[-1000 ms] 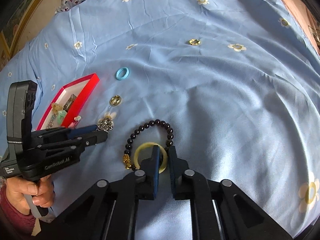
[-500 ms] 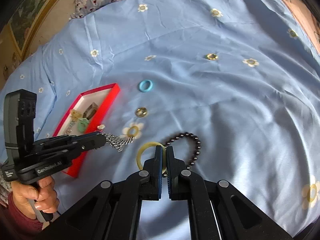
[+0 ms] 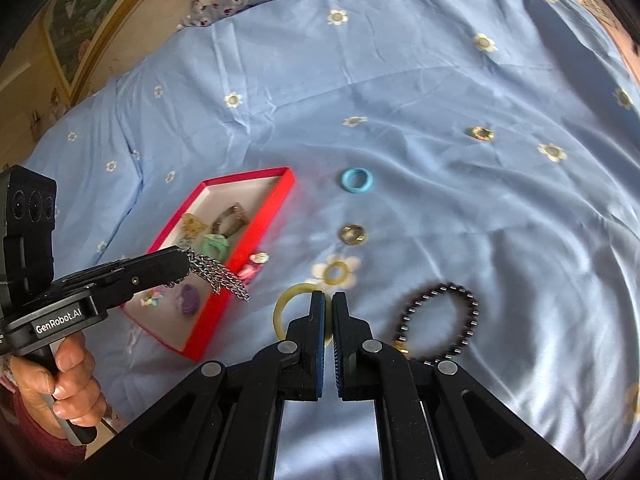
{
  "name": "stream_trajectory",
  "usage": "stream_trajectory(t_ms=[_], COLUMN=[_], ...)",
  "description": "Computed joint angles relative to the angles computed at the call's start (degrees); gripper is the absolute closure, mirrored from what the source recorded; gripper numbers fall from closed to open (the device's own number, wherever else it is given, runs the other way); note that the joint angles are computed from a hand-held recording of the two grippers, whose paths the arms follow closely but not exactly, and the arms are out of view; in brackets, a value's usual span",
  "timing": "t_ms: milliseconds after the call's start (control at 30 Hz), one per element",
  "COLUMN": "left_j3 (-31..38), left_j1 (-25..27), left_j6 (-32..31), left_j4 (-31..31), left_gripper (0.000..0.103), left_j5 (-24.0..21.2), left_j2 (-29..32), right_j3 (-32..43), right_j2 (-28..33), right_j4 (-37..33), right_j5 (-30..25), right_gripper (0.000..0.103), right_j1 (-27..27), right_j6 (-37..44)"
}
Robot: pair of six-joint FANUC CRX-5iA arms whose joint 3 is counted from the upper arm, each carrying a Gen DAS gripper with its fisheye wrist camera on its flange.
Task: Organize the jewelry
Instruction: 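Carry the silver chain and yellow bangle into the red box and open both grippers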
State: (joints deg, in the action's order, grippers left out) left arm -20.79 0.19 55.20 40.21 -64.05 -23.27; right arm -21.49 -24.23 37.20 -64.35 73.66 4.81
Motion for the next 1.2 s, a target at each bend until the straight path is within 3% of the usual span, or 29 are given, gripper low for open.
stream_trajectory(t_ms=[767, 1200], left_j3=[-3.7, -5.9], left_j1=[18.9, 21.8], left_j6=[-3.2, -3.3], left_j4=[1.8, -1.3], left_gripper=[0.094, 0.094], left_j5=[-4.1, -5.1], left_j2=[-4.4, -4.4], right_j3=[12.5, 18.1], right_j2=[14.0, 20.0], right_j4=[-9.6, -17.7], right_j5=[11.3, 13.2], right_gripper=[0.1, 0.1], right_j1=[-3.7, -5.8], right_j6=[16.4, 24.4])
